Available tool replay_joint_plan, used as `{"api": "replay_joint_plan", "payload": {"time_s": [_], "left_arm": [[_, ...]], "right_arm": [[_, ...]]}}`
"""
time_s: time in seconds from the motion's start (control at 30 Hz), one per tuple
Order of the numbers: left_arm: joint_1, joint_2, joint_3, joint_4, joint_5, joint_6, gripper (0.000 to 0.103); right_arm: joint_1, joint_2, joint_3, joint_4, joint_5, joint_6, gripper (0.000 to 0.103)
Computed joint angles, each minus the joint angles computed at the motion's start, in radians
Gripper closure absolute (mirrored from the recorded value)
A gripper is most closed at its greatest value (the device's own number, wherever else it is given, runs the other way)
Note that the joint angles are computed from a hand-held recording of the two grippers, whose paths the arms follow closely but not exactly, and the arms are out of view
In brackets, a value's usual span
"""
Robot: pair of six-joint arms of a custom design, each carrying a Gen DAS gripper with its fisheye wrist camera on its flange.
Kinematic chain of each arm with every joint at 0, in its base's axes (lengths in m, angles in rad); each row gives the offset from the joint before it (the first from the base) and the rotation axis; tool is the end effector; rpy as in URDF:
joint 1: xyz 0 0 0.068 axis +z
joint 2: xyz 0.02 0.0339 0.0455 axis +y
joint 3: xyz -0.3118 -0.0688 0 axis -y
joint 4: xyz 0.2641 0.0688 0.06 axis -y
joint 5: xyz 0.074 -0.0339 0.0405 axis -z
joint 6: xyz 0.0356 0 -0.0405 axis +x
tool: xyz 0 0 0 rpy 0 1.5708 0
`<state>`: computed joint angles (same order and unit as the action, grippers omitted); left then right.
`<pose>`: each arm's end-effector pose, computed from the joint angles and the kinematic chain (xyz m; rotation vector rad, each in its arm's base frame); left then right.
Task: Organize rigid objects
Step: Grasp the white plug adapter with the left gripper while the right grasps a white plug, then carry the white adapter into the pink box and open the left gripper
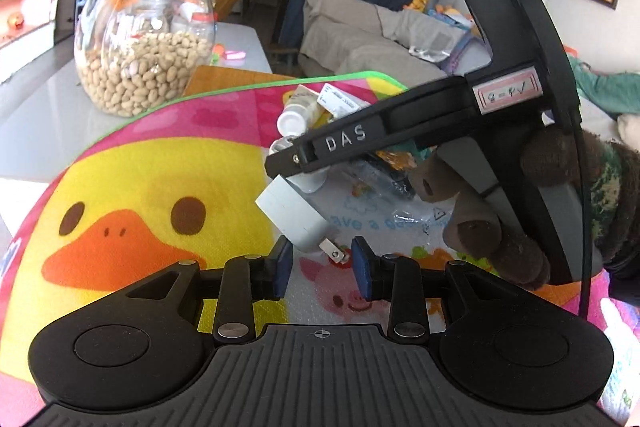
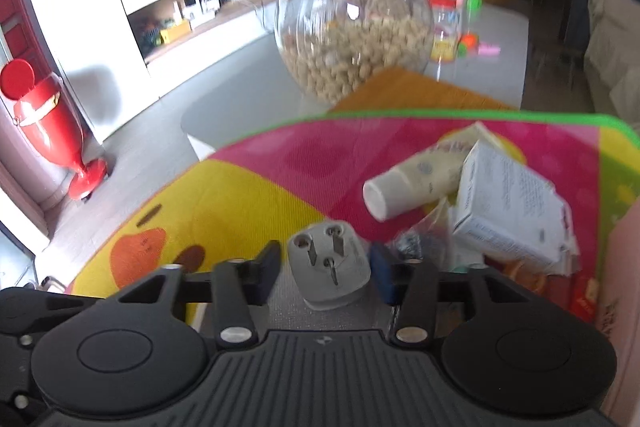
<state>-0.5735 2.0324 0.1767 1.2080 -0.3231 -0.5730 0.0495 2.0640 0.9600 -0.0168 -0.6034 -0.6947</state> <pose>0.1978 -0.1143 0.0573 -0.1768 2.1876 -0.2906 0.3835 0.0392 0.0863 -1.0655 2.2445 0.5516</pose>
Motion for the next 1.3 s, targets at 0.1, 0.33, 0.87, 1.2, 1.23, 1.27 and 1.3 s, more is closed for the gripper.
{"api": "replay_joint_plan", "payload": {"time_s": [0.1,0.33,0.87,1.2,1.23,1.27,1.3], "left_arm": [[0.026,-0.008,-0.012,0.020,0.023,-0.024,0.068],[0.127,-0.038,0.069,-0.071,0.074,-0.102,0.067],[0.138,-0.058,0.193,-0.306,0.135,-0.145,0.071],[-0.245,-0.112,0.115,-0.266,-0.150,-0.036,0.079],[-0.276,-0.129,0.116,-0.266,-0.140,-0.046,0.079],[-0.296,-0.156,0.121,-0.267,-0.113,-0.045,0.079],[-0.310,-0.188,0.135,-0.275,-0.095,-0.028,0.079]], "right_arm": [[-0.039,-0.057,-0.045,-0.003,-0.032,-0.038,0.063],[-0.251,-0.241,-0.164,-0.114,-0.113,-0.236,0.063],[-0.754,-0.230,-0.300,-0.131,-0.204,-0.534,0.063],[-0.960,-0.194,-0.193,-0.322,-0.289,-0.703,0.063],[-0.978,-0.187,-0.176,-0.343,-0.297,-0.711,0.063],[-0.992,-0.186,-0.163,-0.357,-0.304,-0.713,0.063],[-1.007,-0.186,-0.150,-0.371,-0.312,-0.714,0.063]]}}
